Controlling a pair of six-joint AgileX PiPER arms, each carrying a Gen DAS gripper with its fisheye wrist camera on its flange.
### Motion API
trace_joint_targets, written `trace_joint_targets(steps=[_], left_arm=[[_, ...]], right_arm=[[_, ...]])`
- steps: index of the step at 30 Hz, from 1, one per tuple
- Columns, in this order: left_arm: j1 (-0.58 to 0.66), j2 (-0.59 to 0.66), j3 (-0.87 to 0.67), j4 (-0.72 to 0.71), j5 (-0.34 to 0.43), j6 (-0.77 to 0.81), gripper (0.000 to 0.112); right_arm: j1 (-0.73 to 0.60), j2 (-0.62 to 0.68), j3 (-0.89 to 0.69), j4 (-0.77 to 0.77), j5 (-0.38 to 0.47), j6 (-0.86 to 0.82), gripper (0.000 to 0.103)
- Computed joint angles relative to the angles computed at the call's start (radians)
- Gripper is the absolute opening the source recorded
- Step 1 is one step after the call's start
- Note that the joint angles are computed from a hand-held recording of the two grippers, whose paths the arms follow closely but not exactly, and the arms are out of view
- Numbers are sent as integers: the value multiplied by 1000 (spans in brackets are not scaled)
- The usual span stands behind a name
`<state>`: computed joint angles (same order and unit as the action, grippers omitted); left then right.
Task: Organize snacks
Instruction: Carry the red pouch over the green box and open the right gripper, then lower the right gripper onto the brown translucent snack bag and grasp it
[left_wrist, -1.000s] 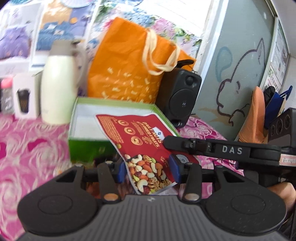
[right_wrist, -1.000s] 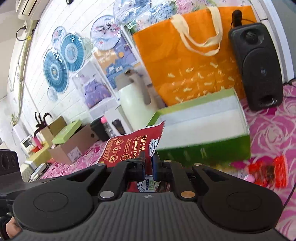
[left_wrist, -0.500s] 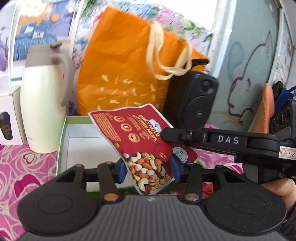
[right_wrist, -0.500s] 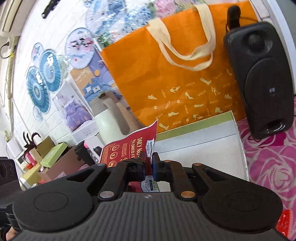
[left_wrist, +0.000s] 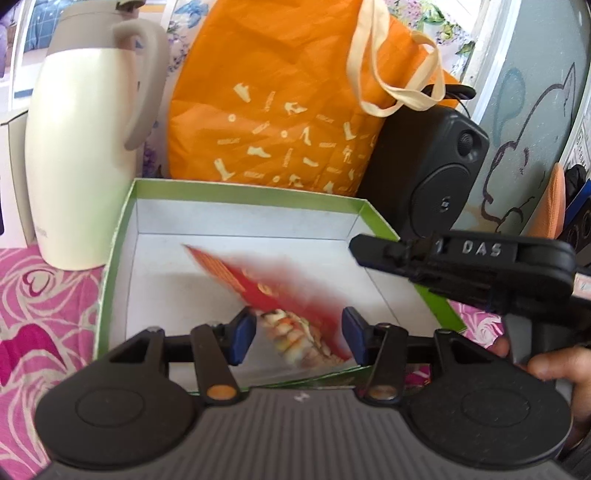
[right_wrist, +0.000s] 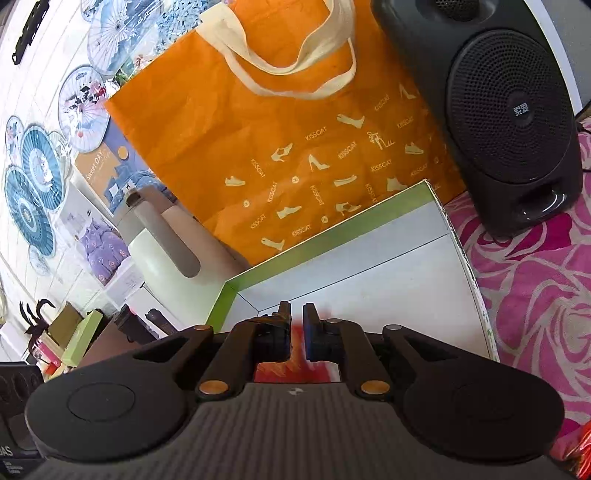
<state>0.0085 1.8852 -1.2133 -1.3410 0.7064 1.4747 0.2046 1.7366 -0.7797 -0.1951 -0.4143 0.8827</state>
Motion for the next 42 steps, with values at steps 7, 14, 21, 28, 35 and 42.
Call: trace_joint_targets(steps=[7,14,21,28,35,42], left_arm=[[22,20,-9,-5,-7,-11,57],[74,-34,61,-70,-7,82,67],[222,-252,372,-280,61,462,101],[409,-407,606,-189,177,519,102],[404,-389,642,-96,145,463,101],[370,-315,638,-89,117,429,100]], right_arm=[[21,-9,-36,-16,68,-20,16],[43,-43,-3,-90,54,54,17],[89,-209,191,-104,-75,80,42],[139,-208,242,-228,-60,183,76],[114,-138,274,-310,-146,345,74],[122,-162,258,-370,-60,398,63]])
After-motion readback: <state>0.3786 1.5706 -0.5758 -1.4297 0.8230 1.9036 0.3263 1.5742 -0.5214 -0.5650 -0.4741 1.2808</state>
